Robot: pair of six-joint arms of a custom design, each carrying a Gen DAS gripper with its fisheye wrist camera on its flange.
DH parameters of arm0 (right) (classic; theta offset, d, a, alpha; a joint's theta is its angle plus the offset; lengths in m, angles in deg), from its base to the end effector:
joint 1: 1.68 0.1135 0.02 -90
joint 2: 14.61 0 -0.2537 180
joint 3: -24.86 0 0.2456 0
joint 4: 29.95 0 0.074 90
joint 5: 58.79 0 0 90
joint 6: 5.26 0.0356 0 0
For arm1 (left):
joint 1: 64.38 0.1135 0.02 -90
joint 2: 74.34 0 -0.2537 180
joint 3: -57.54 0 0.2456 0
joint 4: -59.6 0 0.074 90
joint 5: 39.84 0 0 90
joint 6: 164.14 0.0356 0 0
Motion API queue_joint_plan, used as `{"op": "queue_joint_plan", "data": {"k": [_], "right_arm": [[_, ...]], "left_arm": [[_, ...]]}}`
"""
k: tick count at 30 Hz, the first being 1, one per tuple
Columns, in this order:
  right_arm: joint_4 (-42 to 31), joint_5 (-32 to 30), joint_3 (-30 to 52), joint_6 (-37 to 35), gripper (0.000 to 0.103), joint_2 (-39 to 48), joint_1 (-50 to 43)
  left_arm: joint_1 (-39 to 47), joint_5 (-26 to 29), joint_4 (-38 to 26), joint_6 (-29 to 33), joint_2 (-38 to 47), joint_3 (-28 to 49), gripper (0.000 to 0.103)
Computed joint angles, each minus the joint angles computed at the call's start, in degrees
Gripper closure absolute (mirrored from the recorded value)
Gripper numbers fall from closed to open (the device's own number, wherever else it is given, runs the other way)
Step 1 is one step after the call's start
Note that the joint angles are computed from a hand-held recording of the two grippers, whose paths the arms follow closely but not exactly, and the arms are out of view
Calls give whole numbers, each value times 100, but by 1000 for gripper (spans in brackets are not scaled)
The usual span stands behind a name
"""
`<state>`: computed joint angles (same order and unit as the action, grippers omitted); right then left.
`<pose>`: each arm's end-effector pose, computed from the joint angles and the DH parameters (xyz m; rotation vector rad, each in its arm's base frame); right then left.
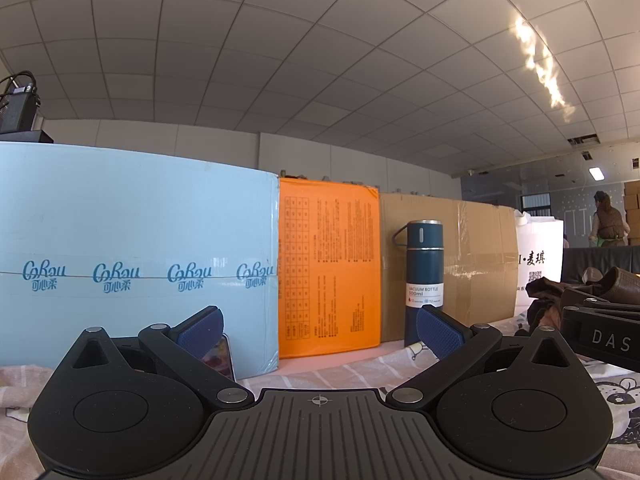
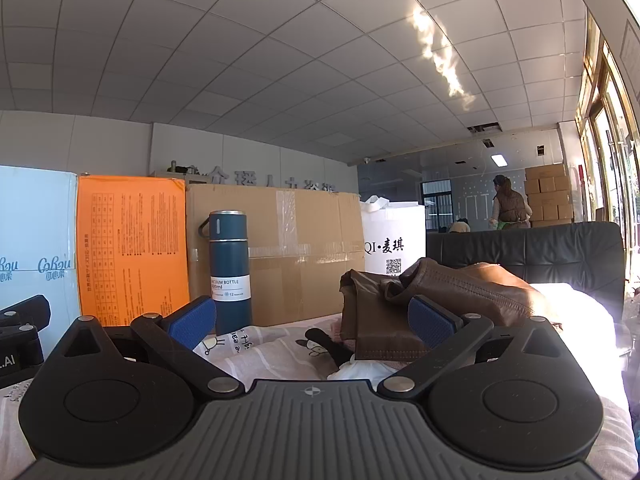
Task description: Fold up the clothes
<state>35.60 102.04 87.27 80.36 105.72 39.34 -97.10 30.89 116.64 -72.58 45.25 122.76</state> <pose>0.2963 0.2132 0.1358 0.4345 1.4765 -0.3772 0.3394 -0.2041 0.1395 0.1878 1.5179 -0.1775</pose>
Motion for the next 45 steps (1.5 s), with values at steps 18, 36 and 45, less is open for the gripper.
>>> {"op": "queue_joint_plan", "data": {"k": [18, 36, 45], "right_arm": [[-39, -10, -10, 34, 0, -19, 0], [-215, -41, -8, 144, 0, -69, -15], [-259, -45, 4, 164, 0, -72, -17]], "left_arm": [[13, 23, 8, -8, 10, 3, 0], [6, 16, -8, -17, 31, 30, 0], [10, 21, -2, -24, 27, 19, 0]]}}
